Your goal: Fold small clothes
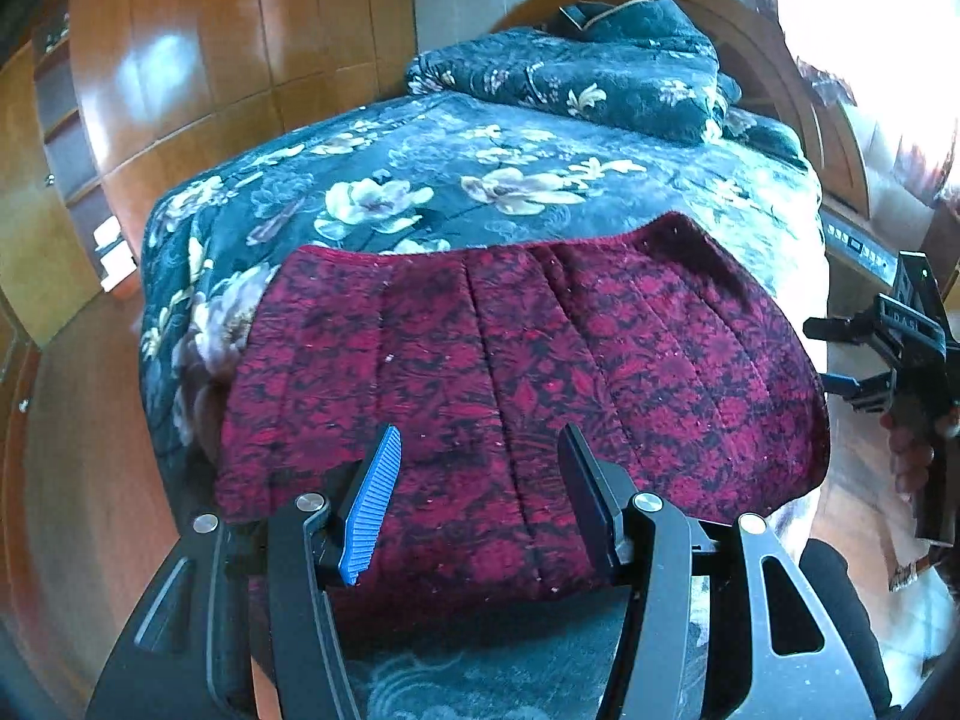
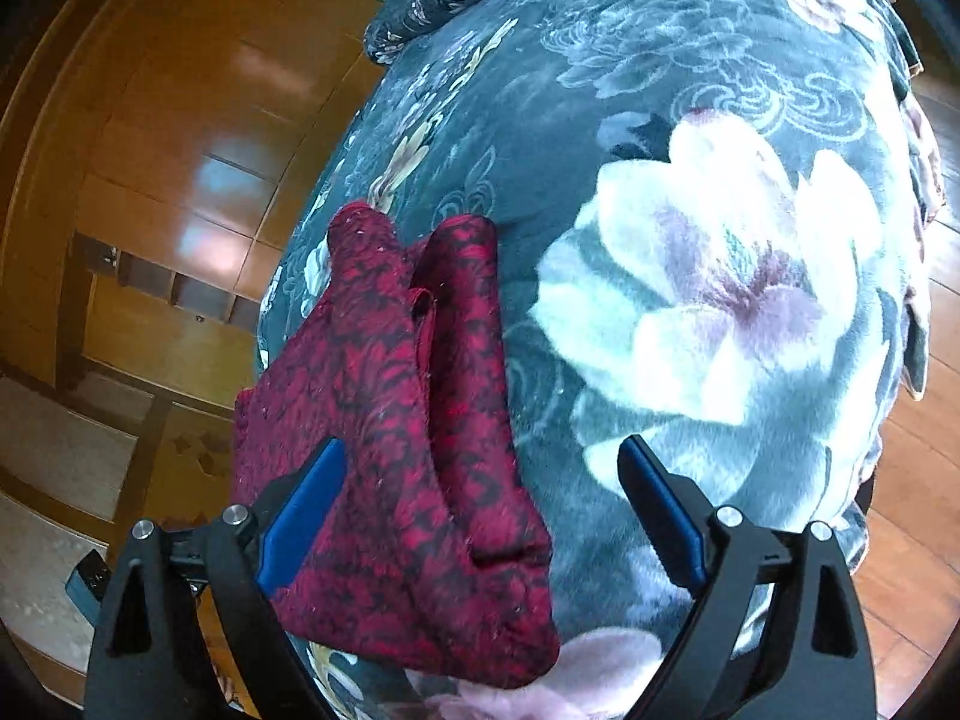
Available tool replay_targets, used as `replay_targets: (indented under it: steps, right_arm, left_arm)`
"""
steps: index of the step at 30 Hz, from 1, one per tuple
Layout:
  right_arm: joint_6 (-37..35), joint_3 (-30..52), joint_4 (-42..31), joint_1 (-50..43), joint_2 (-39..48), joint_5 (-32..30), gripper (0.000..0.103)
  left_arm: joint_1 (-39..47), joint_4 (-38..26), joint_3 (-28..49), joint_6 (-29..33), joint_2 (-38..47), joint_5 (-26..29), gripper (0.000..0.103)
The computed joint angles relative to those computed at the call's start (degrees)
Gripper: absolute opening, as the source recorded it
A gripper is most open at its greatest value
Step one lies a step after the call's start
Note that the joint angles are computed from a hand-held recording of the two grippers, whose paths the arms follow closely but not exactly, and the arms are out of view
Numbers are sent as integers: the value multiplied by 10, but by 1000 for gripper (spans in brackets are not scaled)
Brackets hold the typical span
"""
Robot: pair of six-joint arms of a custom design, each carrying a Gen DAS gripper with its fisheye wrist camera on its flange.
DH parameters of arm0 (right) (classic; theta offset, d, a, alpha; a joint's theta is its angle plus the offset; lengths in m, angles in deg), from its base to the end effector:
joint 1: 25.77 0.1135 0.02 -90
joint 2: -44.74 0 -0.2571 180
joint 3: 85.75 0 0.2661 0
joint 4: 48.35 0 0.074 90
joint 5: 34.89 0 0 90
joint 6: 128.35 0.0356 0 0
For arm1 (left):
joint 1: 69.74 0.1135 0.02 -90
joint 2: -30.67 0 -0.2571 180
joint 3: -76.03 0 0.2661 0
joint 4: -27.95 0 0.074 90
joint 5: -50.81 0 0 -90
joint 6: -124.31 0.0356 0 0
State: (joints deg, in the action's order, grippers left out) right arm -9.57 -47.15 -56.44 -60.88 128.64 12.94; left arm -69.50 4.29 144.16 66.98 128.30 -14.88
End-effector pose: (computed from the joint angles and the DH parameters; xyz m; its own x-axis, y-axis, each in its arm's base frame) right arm 0.2098 -0.1183 0.0994 -0.5280 0.8074 -0.2633 0.4027 0.5110 0.7594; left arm 0.3496 -0.0132 0.1521 -0.5425 0.4897 -0.6826 0.6366 0.7698 0.0463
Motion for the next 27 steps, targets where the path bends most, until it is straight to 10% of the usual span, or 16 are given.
replay_targets:
  steps: [17, 27]
  right_arm:
    - [30, 11, 168, -14, 174, -154, 99]
    - [3, 16, 156, 61, 156, -107, 86]
  left_arm:
    - [-9, -67, 93, -41, 104, 15, 54]
    - [-22, -107, 169, -67, 174, 13, 54]
